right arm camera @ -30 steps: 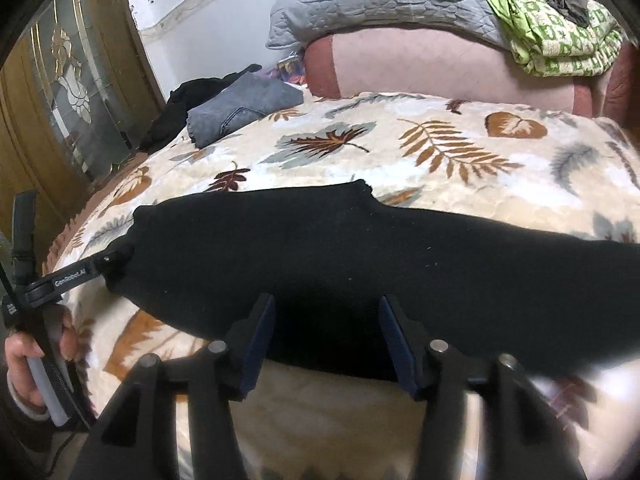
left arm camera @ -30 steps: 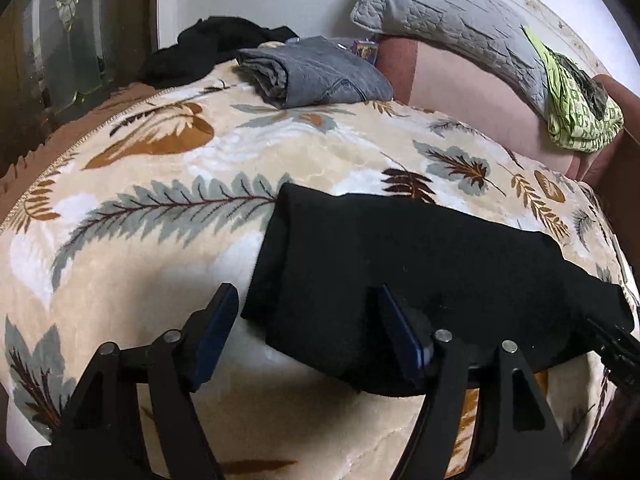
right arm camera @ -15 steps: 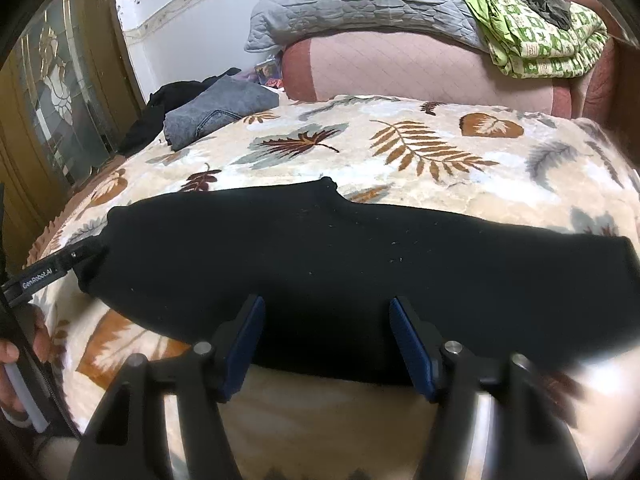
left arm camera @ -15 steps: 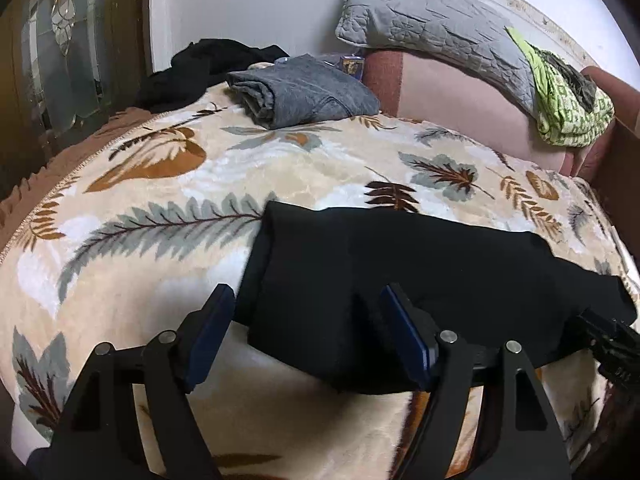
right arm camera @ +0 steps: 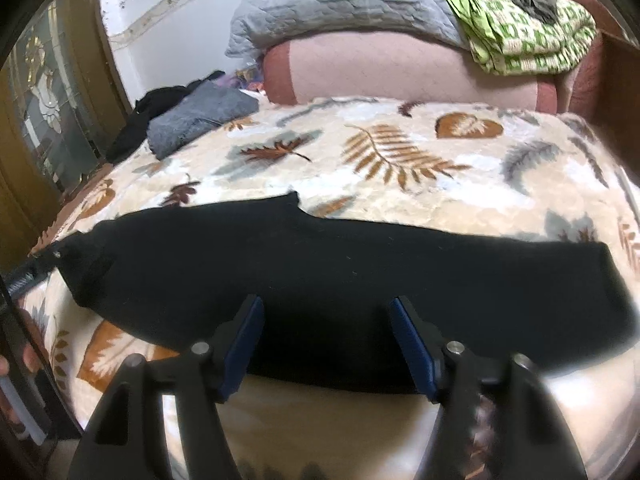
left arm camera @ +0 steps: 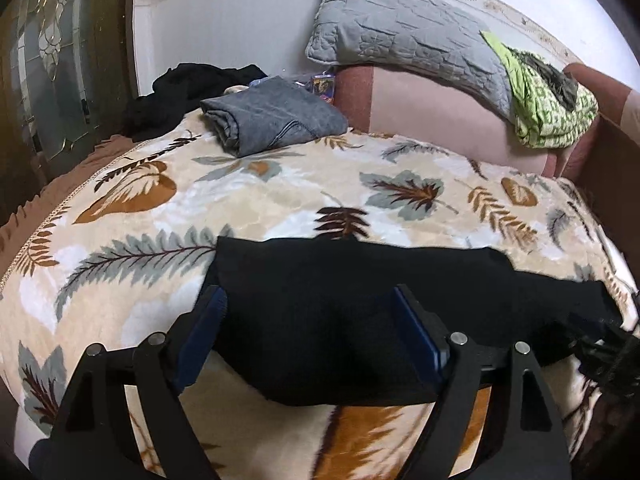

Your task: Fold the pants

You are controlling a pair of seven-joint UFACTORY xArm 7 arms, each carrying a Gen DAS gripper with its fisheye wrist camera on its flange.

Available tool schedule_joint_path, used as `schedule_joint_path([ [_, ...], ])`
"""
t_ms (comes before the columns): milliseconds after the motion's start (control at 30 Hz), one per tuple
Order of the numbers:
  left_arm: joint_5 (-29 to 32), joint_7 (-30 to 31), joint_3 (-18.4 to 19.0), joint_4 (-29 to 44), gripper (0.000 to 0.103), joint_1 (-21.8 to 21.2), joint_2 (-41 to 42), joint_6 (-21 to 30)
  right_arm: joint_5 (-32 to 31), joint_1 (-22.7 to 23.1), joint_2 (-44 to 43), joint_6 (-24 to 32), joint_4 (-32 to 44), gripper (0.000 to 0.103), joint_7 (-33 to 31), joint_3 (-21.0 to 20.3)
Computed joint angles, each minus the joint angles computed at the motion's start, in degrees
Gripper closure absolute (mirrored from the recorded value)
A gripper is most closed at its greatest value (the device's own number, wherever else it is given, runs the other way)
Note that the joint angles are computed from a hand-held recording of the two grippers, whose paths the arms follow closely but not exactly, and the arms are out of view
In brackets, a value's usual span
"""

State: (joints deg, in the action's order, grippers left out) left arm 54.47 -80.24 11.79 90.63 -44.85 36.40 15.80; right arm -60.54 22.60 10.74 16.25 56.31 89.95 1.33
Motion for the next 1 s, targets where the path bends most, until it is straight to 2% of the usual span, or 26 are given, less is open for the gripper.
schedule_joint_path([
  [100,-3.46,4.76,-3.08,2.45,0.019,1.49,1.30,0.36,3.39,-0.98,-0.45,1.12,-1.14,0.035,-3.33,0.42],
  [300,-12.08,16.15,-7.12,8.65,0.019,1.93,5.76,1.16,6.46,-2.42,-1.99,-0.77,-4.09,0.035,-4.30,-0.15],
  [500,-20.05,27.76,-11.11,17.39,0.019,2.05,11.99,4.06,8.64,-2.78,-2.47,5.58,-3.87,0.035,-7.78,0.86],
  [600,-24.40,33.72,-13.39,22.80,0.019,2.48,16.15,7.23,9.60,-4.64,-3.40,3.36,-5.98,0.036,-7.71,0.25],
  [667,-27.65,38.05,-14.96,27.52,0.019,2.62,19.47,11.85,11.24,-6.16,-4.82,1.24,-8.13,0.036,-8.18,0.00],
  [700,-28.21,38.47,-14.10,28.86,0.019,1.84,20.50,13.10,11.91,-6.64,-5.43,1.02,-8.76,0.036,-8.46,0.12],
  [767,-27.45,37.38,-10.57,28.09,0.019,-0.54,20.31,11.66,12.33,-7.46,-6.64,1.21,-9.92,0.036,-8.29,0.37],
  [900,-30.08,38.85,-8.88,28.86,0.017,-1.61,21.05,11.08,8.58,-8.78,-6.55,-0.79,-10.85,0.035,-4.70,0.42],
  [1000,-30.79,40.08,-7.91,29.98,0.016,-2.28,21.69,11.81,7.86,-9.36,-7.26,-1.36,-11.26,0.036,-5.50,0.69],
])
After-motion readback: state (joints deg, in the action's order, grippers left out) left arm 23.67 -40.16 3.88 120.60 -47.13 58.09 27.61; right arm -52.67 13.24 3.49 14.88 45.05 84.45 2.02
